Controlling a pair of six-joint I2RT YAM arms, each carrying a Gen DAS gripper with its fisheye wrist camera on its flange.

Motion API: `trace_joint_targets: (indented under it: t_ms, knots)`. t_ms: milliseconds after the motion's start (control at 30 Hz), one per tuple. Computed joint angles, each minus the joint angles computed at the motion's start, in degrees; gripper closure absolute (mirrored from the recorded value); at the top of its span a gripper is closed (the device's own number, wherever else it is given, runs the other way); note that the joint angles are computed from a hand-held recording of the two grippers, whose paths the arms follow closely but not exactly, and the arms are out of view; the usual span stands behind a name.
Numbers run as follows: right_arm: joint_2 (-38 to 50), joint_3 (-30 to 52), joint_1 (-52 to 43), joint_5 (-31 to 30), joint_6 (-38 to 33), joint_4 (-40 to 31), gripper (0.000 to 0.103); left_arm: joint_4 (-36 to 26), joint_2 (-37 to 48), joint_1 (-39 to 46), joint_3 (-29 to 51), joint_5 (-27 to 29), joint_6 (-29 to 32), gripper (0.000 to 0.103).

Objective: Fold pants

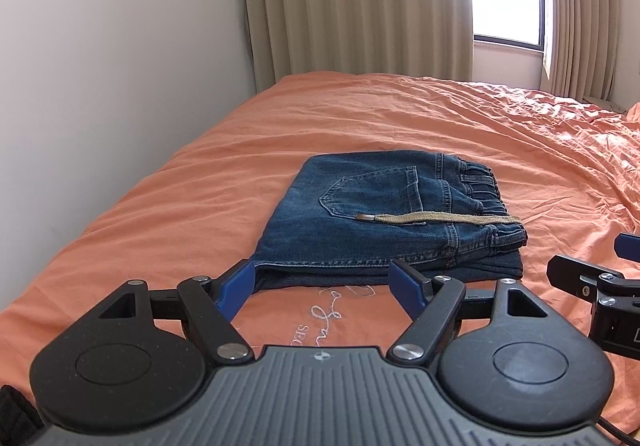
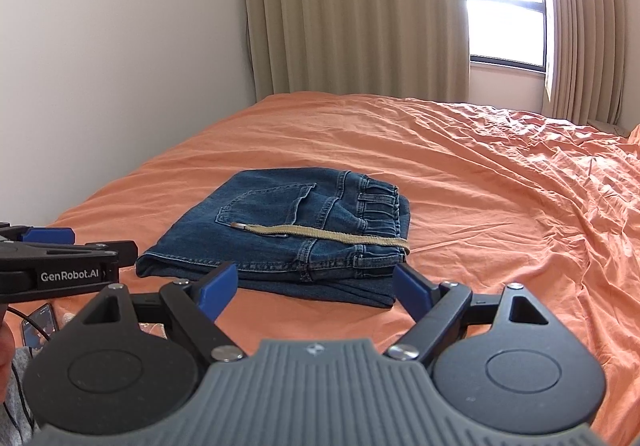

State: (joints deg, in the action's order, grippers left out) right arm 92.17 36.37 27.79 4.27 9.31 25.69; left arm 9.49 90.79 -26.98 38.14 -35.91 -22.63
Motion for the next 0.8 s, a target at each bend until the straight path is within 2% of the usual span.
trace_joint_targets:
  t_ms: [800]
  knots:
    - [-2.71,-1.92,-0.31,0.26,1.14,0.35,0.022,-3.13,-0.98,-2.69,1.42,-1.37,-1.18,0.014]
